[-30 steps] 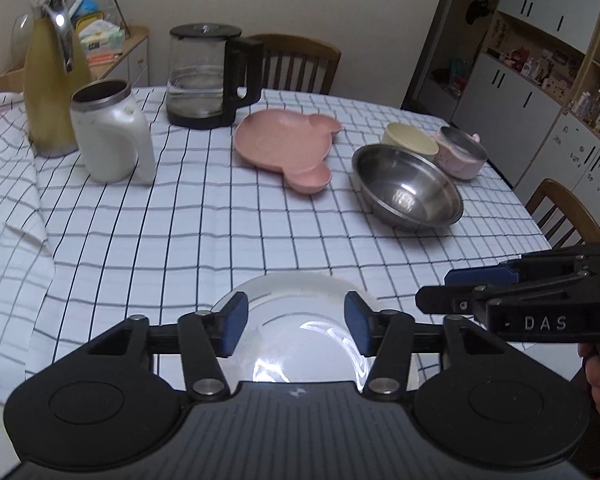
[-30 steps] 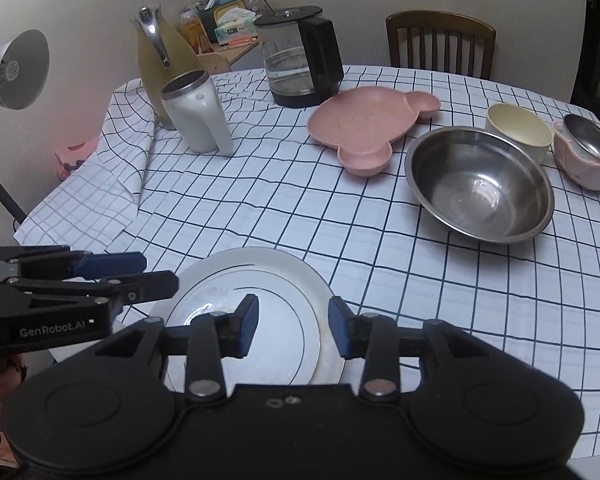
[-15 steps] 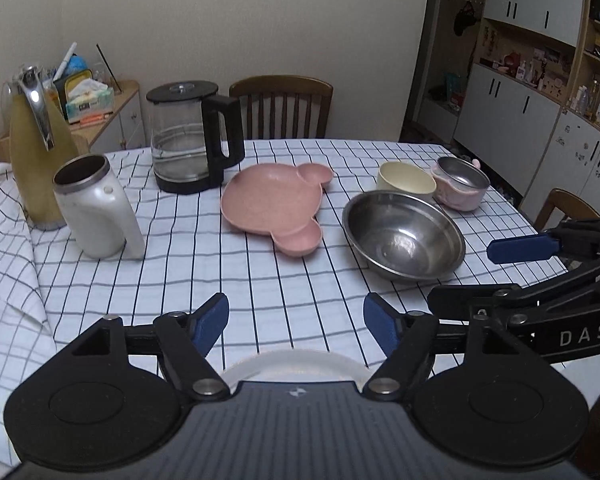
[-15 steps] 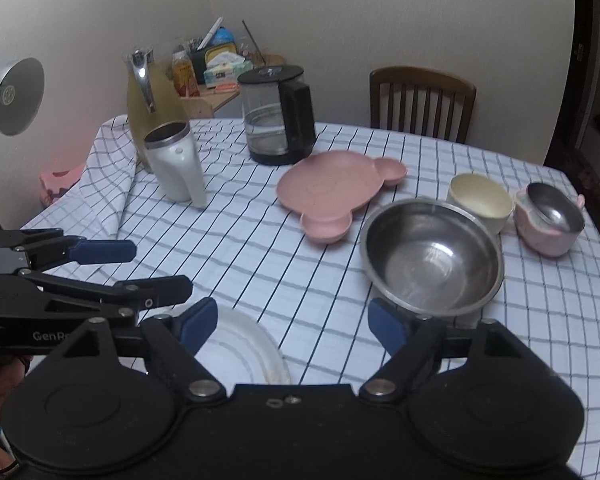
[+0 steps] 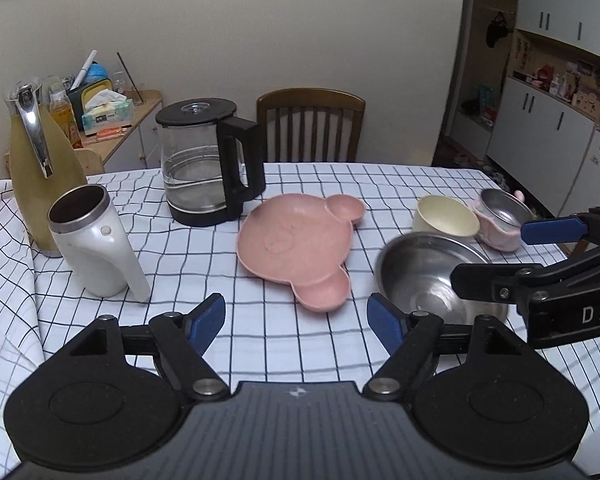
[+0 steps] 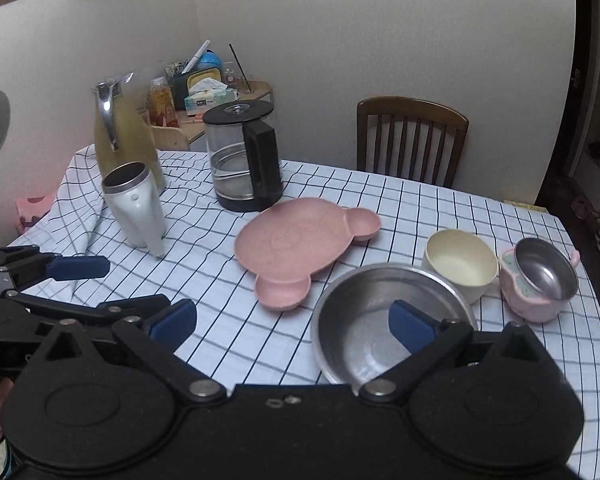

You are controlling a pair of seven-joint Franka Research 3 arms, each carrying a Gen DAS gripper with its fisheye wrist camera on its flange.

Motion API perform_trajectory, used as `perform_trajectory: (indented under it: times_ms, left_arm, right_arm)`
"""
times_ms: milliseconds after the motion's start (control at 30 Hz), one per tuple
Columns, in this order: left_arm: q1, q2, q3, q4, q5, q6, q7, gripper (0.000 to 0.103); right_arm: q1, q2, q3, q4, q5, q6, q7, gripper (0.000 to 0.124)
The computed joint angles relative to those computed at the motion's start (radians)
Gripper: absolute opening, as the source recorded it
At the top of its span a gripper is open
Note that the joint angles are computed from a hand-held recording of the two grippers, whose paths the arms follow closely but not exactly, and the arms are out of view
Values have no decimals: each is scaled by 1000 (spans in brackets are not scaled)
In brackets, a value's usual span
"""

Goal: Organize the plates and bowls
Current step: 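Move both grippers toward the pink bear-shaped plate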

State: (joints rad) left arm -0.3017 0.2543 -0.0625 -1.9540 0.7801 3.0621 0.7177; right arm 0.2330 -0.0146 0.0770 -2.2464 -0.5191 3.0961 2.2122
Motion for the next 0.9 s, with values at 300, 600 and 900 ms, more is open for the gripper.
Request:
perform_trajectory:
  times_ms: [300,600,900]
  left_arm:
    - [-36,210,38,308,-6,-153,-33,78]
    - [-17,447,-7,629,-183,-307,134,78]
    - [-39,737,3,1062,-326,-528,292,78]
  right_arm:
    - [35,187,-64,203,215,-51,-255,103]
    - [34,411,-74,488,466,-198,-464,102]
    - [55,605,-108,749,555,-362,-547,93]
